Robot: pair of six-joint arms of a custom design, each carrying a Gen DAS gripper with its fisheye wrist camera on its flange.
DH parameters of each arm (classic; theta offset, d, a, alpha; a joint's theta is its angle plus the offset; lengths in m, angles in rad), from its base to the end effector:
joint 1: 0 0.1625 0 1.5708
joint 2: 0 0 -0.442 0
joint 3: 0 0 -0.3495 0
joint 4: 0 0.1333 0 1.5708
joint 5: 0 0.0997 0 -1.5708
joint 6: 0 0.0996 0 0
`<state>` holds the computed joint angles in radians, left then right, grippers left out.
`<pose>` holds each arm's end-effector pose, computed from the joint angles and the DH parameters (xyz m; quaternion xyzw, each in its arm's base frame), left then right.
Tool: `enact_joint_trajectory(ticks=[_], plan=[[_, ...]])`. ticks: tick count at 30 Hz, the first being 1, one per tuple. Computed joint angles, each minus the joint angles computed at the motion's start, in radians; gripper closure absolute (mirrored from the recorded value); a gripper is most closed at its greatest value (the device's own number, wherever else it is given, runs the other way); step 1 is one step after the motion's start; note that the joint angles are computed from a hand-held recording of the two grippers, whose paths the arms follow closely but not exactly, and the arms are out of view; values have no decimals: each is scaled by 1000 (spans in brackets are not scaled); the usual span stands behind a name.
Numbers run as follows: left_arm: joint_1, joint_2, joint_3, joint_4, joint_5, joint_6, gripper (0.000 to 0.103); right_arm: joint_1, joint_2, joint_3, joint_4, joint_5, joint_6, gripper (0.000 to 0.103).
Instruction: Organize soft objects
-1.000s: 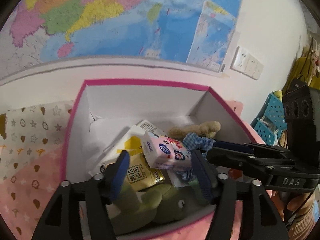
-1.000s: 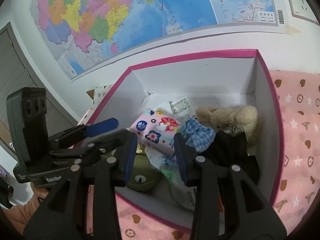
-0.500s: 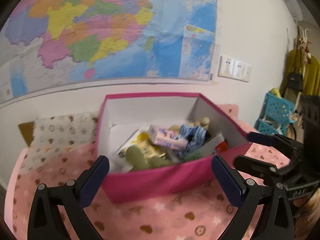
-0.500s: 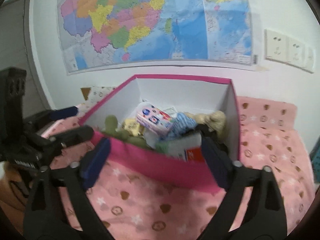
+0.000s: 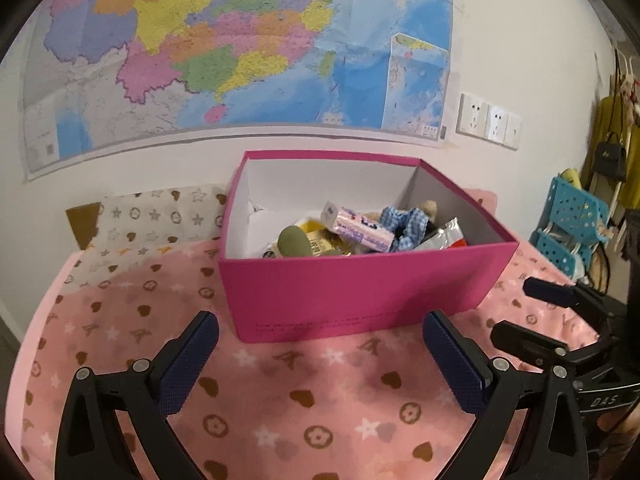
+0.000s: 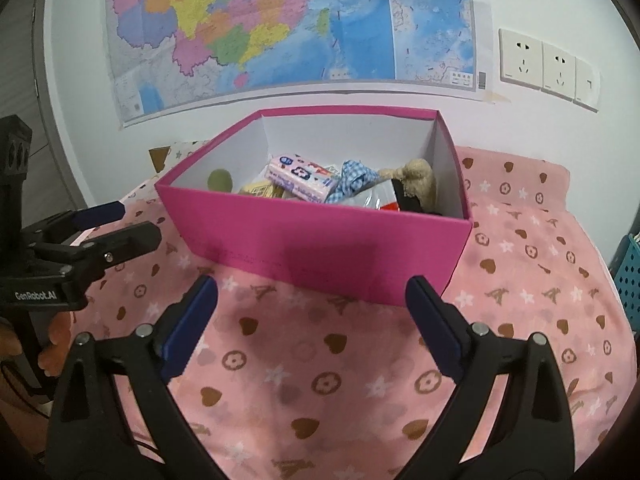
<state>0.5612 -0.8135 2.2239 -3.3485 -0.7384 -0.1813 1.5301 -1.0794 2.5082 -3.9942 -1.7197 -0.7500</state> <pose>-0.2933 -0.4289 0.1119 0.2943 0.8529 -0.3612 0.2354 0.1024 -0.3994 0.2362 0.2711 -0.8342 0.4139 0.2435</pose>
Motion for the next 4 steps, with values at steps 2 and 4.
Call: enact_joint_trajectory(ticks=[2, 4], plan=[[-4, 3, 9, -4, -3, 2, 0, -2, 4, 11, -12, -1, -2, 8], [-12, 4, 13, 18, 11, -11, 0, -5, 7, 20, -21, 1, -5, 8]])
